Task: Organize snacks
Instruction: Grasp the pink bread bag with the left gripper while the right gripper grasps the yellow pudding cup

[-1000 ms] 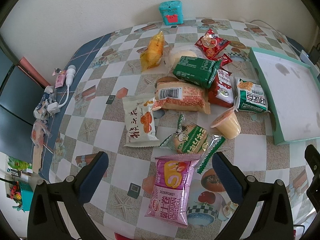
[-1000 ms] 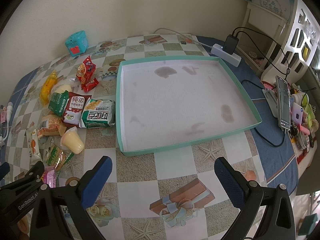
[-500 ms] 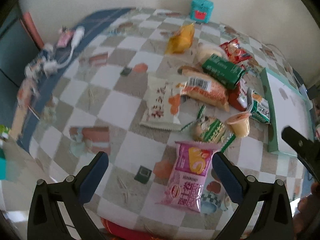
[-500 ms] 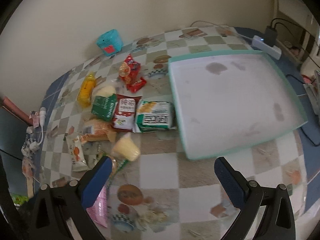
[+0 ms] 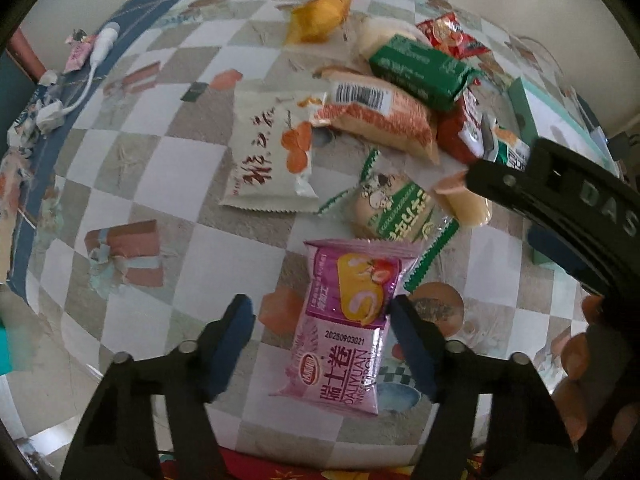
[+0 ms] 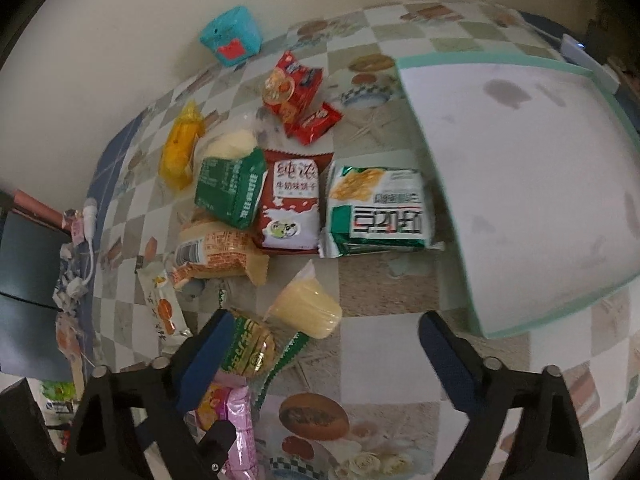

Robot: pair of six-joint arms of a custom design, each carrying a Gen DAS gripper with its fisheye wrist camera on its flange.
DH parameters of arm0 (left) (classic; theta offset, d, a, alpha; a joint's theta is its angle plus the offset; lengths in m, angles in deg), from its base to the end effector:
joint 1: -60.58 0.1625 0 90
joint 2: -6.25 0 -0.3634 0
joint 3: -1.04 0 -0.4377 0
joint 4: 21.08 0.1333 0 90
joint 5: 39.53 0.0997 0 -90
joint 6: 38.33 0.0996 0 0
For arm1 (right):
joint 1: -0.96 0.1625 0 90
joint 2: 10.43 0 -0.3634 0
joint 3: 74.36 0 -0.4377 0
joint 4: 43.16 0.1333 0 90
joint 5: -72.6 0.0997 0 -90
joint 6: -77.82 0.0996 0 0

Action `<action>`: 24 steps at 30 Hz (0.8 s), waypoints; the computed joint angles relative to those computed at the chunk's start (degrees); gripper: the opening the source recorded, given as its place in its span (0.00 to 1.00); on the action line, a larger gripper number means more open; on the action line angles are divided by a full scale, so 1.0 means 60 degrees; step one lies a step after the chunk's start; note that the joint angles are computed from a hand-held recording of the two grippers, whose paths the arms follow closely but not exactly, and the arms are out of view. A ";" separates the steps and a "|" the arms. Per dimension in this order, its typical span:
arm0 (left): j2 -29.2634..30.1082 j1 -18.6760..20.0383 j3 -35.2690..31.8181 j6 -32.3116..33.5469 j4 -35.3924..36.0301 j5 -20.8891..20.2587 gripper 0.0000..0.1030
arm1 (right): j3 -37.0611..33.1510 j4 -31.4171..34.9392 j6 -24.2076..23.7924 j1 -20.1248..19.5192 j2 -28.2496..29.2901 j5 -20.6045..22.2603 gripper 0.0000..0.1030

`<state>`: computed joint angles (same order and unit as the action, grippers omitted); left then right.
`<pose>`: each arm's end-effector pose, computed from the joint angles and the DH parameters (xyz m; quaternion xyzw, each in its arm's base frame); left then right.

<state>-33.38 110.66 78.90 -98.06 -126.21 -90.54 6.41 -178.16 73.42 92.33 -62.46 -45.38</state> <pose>-0.2893 -0.6511 0.0131 -0.0930 0.9213 -0.1281 0.3551 0.1039 -0.7254 0.1820 0.0142 -0.9611 0.1308 0.2429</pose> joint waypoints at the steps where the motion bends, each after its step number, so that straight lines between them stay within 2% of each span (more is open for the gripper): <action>1: 0.0009 0.0025 0.0000 0.0062 -0.0111 -0.0104 0.63 | -0.0070 0.0057 0.0045 -0.0021 0.0074 0.0065 0.87; 5: 0.0081 0.0075 -0.0034 0.0221 -0.0281 -0.0263 0.51 | -0.0328 0.0214 0.0139 -0.0094 0.0310 0.0333 0.76; 12: 0.0181 0.0285 -0.0057 0.0363 -0.0678 -0.0575 0.45 | -0.0621 0.0640 0.0383 -0.0192 0.0553 0.0536 0.51; 16: 0.0105 0.0440 0.0125 0.0433 -0.1068 -0.0643 0.44 | -0.0561 0.0571 0.0370 -0.0209 0.0511 0.0543 0.51; 24: -0.0313 0.0362 0.0540 -0.0195 -0.0939 -0.0148 0.39 | -0.0425 0.0626 0.0315 -0.0230 0.0258 0.0677 0.50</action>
<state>-35.25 112.84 82.14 -99.23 -131.84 -91.43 3.86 -174.40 75.31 90.95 -60.91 -41.32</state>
